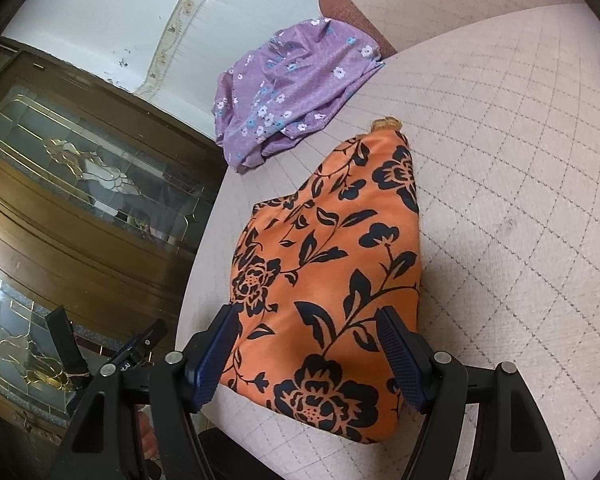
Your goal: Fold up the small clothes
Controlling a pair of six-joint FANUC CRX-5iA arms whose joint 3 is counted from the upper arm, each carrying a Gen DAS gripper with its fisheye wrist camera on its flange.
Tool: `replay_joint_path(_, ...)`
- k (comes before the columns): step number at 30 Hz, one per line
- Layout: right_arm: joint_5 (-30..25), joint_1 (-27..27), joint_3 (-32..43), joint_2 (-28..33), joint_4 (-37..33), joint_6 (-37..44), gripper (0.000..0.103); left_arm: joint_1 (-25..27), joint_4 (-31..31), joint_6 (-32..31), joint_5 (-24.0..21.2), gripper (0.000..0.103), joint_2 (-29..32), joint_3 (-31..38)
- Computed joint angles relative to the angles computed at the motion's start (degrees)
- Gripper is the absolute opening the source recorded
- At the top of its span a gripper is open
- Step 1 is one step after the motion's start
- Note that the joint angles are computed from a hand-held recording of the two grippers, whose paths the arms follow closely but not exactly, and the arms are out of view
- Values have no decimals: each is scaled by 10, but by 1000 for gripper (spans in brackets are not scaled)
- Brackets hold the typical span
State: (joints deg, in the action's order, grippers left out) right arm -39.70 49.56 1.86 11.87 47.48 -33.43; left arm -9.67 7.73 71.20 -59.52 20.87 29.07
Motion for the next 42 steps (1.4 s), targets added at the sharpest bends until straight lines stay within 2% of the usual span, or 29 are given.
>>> replay_joint_path(6, 7, 0, -8, -2, -2, -9, 75, 17, 54, -21, -42, 103, 17, -4)
replay_joint_path(12, 21, 2, -28, -11, 1, -31, 75, 60, 172, -73, -89, 103, 7, -83)
replay_joint_path(18, 52, -2, -66, -25, 19, -81, 75, 85, 267, -79, -134, 103, 19, -121)
replay_joint_path(25, 114, -20, -118, -38, 56, -171, 75, 72, 312, -93, -157, 103, 61, -92)
replay_joint_path(30, 163, -41, -130, -28, 82, -204, 75, 64, 372, -82, -206, 103, 115, -57)
replay_joint_path(34, 195, -57, -121, -8, 85, -213, 75, 54, 387, -87, -217, 103, 137, -34)
replay_joint_path(39, 182, -63, -80, 24, 58, -165, 75, 42, 385, -79, -222, 103, 157, -3)
replay_joint_path(40, 169, -60, -63, 33, 36, -138, 73, 39, 382, -77, -221, 102, 159, 1)
replay_joint_path(42, 123, -50, -17, 51, -32, -52, 61, 33, 360, -71, -218, 94, 160, 12)
